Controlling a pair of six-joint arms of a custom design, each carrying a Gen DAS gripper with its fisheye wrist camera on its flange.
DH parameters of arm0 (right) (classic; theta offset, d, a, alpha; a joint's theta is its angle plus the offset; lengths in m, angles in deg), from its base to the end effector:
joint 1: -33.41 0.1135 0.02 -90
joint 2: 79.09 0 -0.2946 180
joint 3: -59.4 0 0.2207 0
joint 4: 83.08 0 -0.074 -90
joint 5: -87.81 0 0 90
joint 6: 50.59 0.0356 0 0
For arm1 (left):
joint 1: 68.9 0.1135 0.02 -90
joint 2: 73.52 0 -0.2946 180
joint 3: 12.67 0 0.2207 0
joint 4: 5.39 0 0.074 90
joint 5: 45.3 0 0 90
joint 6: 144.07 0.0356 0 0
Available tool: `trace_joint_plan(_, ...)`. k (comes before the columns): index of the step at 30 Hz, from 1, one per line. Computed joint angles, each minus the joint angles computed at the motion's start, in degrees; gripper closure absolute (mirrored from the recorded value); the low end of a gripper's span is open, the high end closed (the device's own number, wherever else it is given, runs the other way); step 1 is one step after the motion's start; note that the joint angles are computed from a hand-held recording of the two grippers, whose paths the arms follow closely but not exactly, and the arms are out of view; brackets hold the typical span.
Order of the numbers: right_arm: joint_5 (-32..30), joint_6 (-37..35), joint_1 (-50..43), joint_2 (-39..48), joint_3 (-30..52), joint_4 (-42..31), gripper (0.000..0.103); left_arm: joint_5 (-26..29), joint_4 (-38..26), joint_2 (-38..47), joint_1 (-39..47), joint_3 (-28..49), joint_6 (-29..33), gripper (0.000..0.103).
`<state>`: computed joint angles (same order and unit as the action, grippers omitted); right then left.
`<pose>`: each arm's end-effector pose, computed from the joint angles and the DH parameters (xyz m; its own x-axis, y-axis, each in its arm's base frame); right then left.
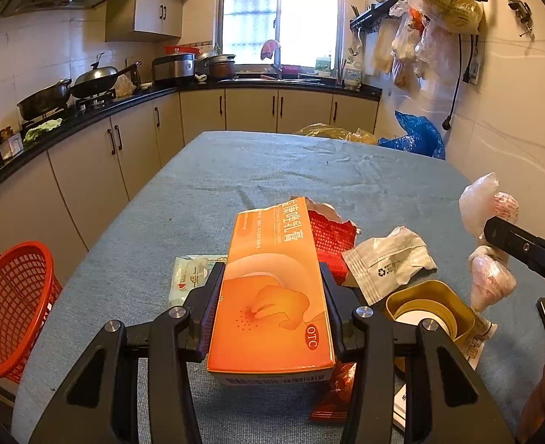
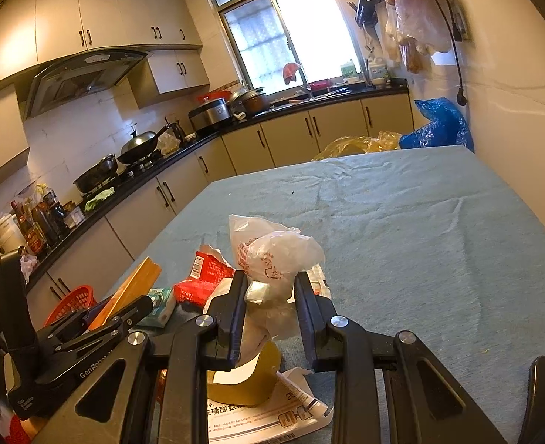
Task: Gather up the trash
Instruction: 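Grasp the orange medicine box with the left gripper while the right gripper grasps the white plastic bag, then lift the orange box and white bag and carry both toward the red basket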
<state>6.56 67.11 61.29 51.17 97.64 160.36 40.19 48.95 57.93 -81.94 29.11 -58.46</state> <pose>0.2664 0.1348 0.0655 -0.5343 0.2371 -0.8113 -0.1081 0.9328 0.3438 0.2984 -0.0662 0.0503 -0.5742 0.0546 -0.8169 0.1188 0.9928 -0.0171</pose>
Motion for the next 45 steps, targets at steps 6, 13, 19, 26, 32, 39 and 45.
trace_joint_plan(6, -1.1, -0.2, -0.5, 0.3, 0.1, 0.2, 0.075, -0.6, -0.2, 0.2, -0.1, 0.2, -0.1, 0.057)
trace_joint_plan(13, -1.8, -0.8, -0.5, 0.5, 0.2, 0.3, 0.075, -1.2, 0.4, 0.7, -0.2, 0.3, 0.1, 0.057)
trace_joint_plan(19, -1.4, -0.8, -0.1, 0.6, 0.2, 0.2, 0.075, -1.3, 0.6, 0.8, -0.1, 0.3, 0.4, 0.057)
trace_joint_plan(26, -1.6, -0.8, -0.1, 0.5, 0.5, -0.4, 0.075, -2.1, 1.6, 0.9, -0.5, -0.1, 0.4, 0.057)
trace_joint_plan(32, -1.3, -0.9, 0.0, 0.9, 0.7, -0.6, 0.075, -2.8, 2.0, 0.8, -0.9, -0.4, 0.3, 0.057)
trace_joint_plan(39, -1.0, -0.6, -0.2, 1.7, 1.1, -0.6, 0.075, -3.0, 2.6, 0.7, -1.0, -0.9, 0.3, 0.057)
trace_joint_plan(45, -2.2, -0.5, -0.4, 1.8, 2.1, -2.3, 0.075, -3.1, 2.5, 0.6, -1.0, -0.9, 0.1, 0.057)
